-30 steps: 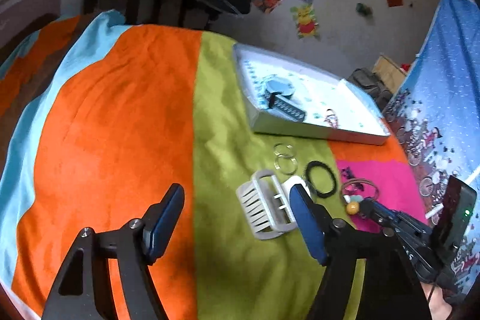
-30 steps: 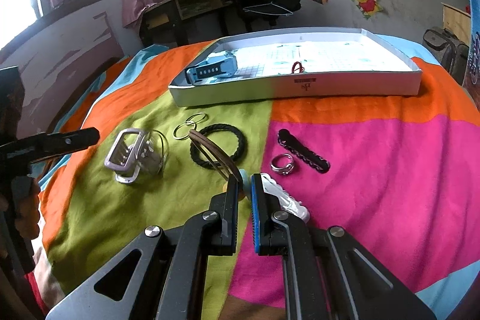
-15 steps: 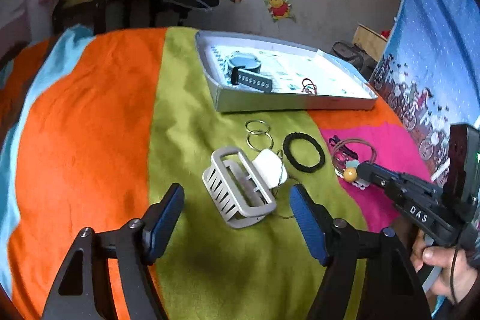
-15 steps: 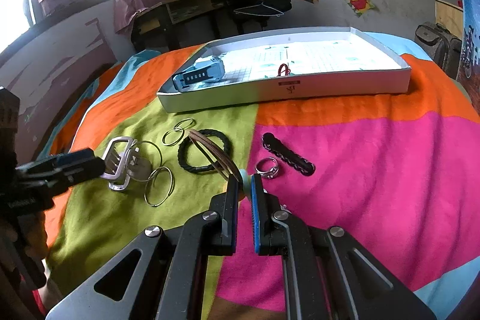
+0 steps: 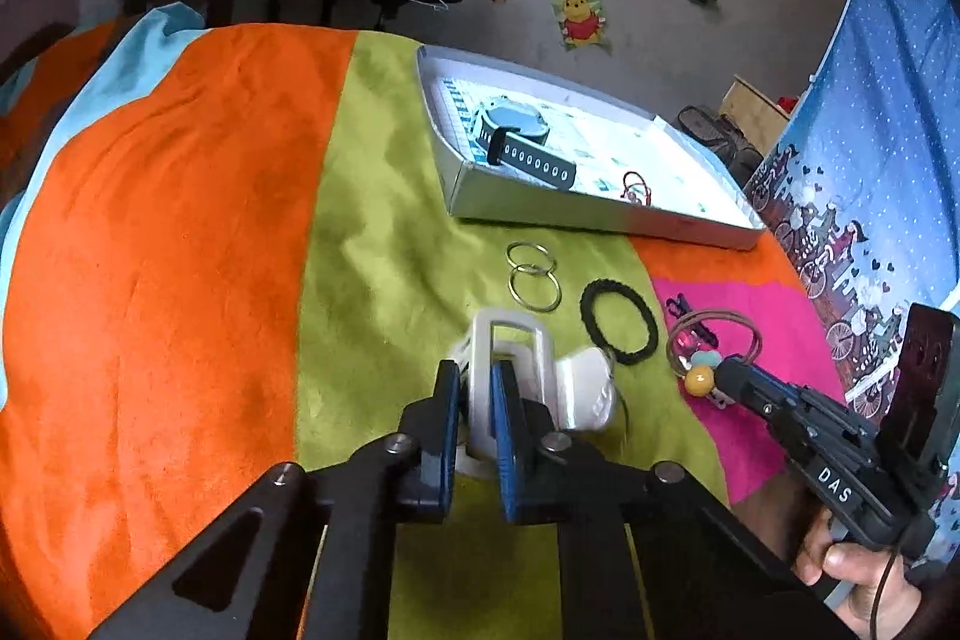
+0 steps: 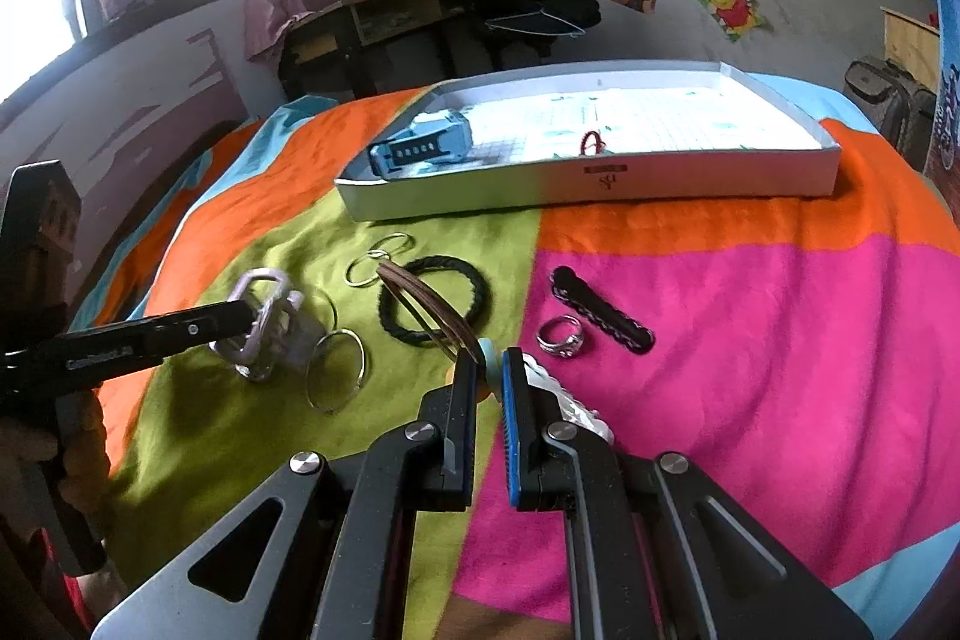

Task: Organize jewelry
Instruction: 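Carry the watch case and cord into the tray and release both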

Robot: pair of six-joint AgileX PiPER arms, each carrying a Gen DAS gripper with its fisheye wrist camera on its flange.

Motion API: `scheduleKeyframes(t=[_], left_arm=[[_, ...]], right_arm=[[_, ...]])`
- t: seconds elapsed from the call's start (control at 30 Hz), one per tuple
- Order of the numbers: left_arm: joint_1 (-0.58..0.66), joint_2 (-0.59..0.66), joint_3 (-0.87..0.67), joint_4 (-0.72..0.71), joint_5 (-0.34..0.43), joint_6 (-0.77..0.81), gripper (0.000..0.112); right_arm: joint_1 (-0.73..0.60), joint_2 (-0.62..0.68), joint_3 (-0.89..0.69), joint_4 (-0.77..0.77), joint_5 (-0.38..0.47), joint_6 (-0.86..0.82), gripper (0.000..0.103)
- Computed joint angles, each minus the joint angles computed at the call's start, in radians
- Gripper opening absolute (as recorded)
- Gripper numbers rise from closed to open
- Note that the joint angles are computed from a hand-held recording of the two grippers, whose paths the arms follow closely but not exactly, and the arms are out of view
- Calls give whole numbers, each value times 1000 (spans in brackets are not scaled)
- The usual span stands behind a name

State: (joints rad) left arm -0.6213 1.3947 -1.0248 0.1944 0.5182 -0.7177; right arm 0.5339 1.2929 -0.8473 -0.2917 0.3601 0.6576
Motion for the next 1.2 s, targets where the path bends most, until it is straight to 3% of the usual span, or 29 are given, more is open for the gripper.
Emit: scheduleKeyframes(t=[0.2,0.33,0.5,0.67,0.87,1.1,1.2], left_arm=[[-39,-34,-12,96,22,-116,9],[-118,-77,-53,269,101,-254,9],[-135,-26,-165,324,155,-290,9],[-123,129,-364,396,189,-344,9],[-74,405,-690,303,188,-198,9],[-56,648,-949,217,258,-115,9],[-60,706,-1012,185,302,-86,9]], right_arm=[[8,-24,3,-19,-11,26,7],[4,-59,-5,-4,-2,18,7],[-4,-91,-48,-9,24,16,7],[-116,-40,-157,147,27,-196,7],[-310,126,-319,387,7,-503,7],[-431,265,-330,651,-76,-795,7],[-431,308,-337,633,-80,-767,7]])
